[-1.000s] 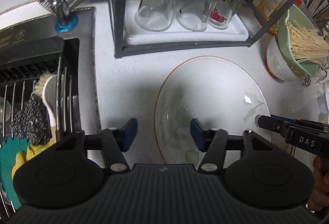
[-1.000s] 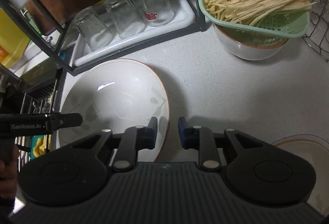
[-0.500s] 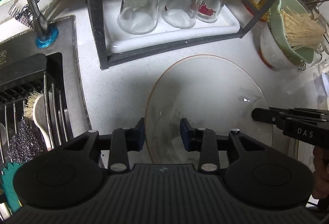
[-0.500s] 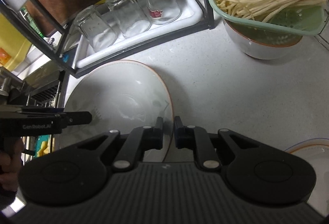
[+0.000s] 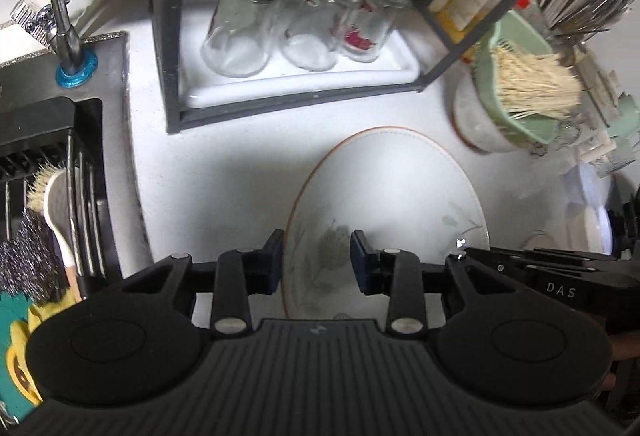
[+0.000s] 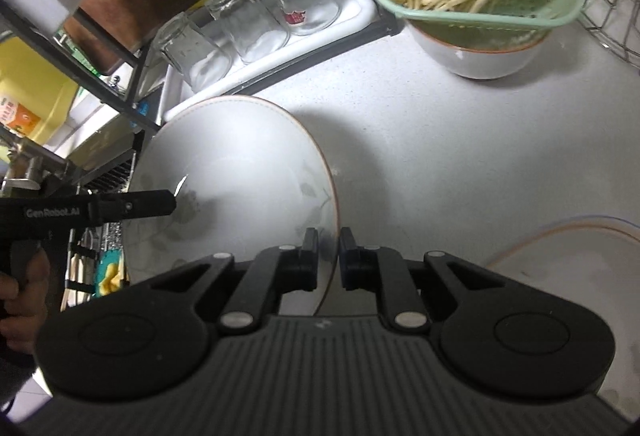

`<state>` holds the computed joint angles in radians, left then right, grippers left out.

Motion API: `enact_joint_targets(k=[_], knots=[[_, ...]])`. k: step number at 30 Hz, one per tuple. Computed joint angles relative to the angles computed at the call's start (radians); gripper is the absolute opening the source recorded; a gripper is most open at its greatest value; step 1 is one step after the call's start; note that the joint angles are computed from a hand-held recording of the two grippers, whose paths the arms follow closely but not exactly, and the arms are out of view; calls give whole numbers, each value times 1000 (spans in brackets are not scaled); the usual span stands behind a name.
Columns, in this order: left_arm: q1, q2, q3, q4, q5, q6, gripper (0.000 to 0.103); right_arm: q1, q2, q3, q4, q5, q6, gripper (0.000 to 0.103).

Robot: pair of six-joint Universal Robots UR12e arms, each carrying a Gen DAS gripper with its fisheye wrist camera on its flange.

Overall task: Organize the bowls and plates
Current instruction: 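Lift the small plate with both grippers and carry it over the plate stack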

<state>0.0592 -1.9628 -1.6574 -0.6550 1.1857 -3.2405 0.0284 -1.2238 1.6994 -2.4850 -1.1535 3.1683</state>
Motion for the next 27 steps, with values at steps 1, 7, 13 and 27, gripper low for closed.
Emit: enact_joint_targets(k=[1,7,13,27], knots=[[-2,5,-3,1,-7,-5,40,-6,-8,4,2,7,0,13],[-14,29,-17,9,-57,-38,40,-41,-59,43,-18,32,5,13],[-44,45,-21,14,-91,-41,40,-80,-105,78,-12,35,19,14],[-142,63,-38,50,-68,-132,40,-195,-187,152,21,92,-90,13]])
